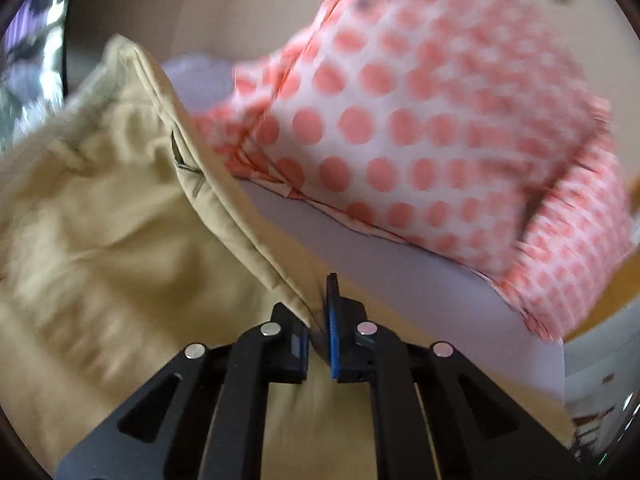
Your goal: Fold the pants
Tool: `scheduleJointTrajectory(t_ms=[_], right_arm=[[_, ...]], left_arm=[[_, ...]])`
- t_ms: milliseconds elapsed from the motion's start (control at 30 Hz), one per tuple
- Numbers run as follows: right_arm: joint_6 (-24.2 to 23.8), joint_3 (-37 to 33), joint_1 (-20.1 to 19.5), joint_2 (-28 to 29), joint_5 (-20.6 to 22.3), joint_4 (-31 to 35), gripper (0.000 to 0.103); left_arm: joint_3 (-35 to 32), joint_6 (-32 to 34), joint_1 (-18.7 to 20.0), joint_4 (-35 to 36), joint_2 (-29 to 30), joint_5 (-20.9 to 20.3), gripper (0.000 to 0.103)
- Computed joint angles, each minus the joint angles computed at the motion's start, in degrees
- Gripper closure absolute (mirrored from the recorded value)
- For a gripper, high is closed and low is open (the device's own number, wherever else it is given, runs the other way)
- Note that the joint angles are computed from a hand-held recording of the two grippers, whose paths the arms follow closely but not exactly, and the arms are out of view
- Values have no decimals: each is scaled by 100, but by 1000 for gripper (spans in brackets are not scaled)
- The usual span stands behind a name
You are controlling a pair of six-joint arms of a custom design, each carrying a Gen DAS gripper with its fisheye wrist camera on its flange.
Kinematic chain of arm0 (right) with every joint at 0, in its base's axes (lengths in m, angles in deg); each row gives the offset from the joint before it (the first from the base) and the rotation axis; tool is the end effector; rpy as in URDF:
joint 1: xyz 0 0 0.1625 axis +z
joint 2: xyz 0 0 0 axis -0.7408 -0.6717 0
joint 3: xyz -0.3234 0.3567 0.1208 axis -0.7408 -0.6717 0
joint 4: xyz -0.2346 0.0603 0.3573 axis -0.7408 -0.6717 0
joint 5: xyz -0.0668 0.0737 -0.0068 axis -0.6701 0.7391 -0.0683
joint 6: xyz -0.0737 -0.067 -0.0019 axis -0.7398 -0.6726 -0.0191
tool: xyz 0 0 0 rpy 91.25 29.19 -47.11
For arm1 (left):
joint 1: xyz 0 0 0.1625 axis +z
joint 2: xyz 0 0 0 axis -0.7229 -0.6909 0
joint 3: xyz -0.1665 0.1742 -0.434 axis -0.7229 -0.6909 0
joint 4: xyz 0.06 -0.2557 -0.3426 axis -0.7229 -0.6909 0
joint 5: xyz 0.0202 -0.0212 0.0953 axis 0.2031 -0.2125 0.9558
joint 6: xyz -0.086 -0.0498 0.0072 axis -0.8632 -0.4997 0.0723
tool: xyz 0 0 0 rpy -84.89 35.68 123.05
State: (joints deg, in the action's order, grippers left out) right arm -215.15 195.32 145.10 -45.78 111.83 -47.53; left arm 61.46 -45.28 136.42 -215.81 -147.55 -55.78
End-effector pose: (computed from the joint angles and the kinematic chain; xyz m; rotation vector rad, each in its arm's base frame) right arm 0.1376 -0.3032 0.0599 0.6439 2.3901 -1.9036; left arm 0.1685 -0.4916 0.4227 -0.0485 2.5355 -1.1216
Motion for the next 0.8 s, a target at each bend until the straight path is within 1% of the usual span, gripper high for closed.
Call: scheduleJointTrajectory(t_ms=[67, 100, 133, 167, 233, 300, 367, 433, 467, 500, 533, 600, 633, 667, 700, 733, 767, 800], right_arm=[[-93, 167, 117, -107, 176, -163, 101], [-122, 257, 158, -145, 276, -233, 101], [-130, 321, 176, -152, 348, -286, 101], [-116, 429, 143, -149, 379, -367, 101], [-102, 552, 49, -53, 447, -444, 101], [-42, 593, -76, 91, 505, -454, 101], [62, 627, -275, 221, 414, -469, 101], [108, 645, -466, 302, 307, -455, 101], [80, 651, -509, 315, 299, -429, 101], [70, 632, -500, 317, 353, -352, 101], [53, 608, -454, 305, 450, -256, 101], [36, 567, -174, 273, 927, -112, 97], [48, 575, -29, 270, 1205, -139, 83], [25, 622, 102, 277, 1477, -278, 55], [-11, 701, 199, 310, 1712, -544, 43], [-32, 763, 262, 371, 1923, -792, 37], [-33, 794, 259, 387, 2003, -867, 37], [-19, 822, 180, 390, 1957, -889, 37]], left_arm=[[661, 274, -36, -361, -663, -196, 96], [1163, 446, -35, -563, -1182, -301, 96], [1460, 501, -50, -618, -1512, -302, 95], [1823, 558, -89, -689, -1904, -214, 95], [2330, 673, -128, -931, -2348, 7, 95], [2792, 812, 58, -1305, -2525, 96, 95], [2965, 700, 336, -1416, -2457, -72, 95], [3003, 740, 713, -1577, -2330, -393, 95], [2991, 753, 767, -1628, -2267, -469, 95], [2991, 869, 917, -1758, -2209, -631, 95], [3026, 886, 879, -1865, -2170, -597, 93], [3064, 915, 893, -1960, -2183, -668, 91], [3084, 925, 922, -1998, -2182, -743, 90], [3082, 958, 1000, -1974, -2209, -869, 89], [3089, 981, 1045, -1975, -2225, -932, 87], [3106, 969, 1020, -2022, -2206, -916, 84], [3120, 995, 1065, -2029, -2236, -990, 83], [3118, 1020, 1126, -2005, -2271, -1083, 82]])
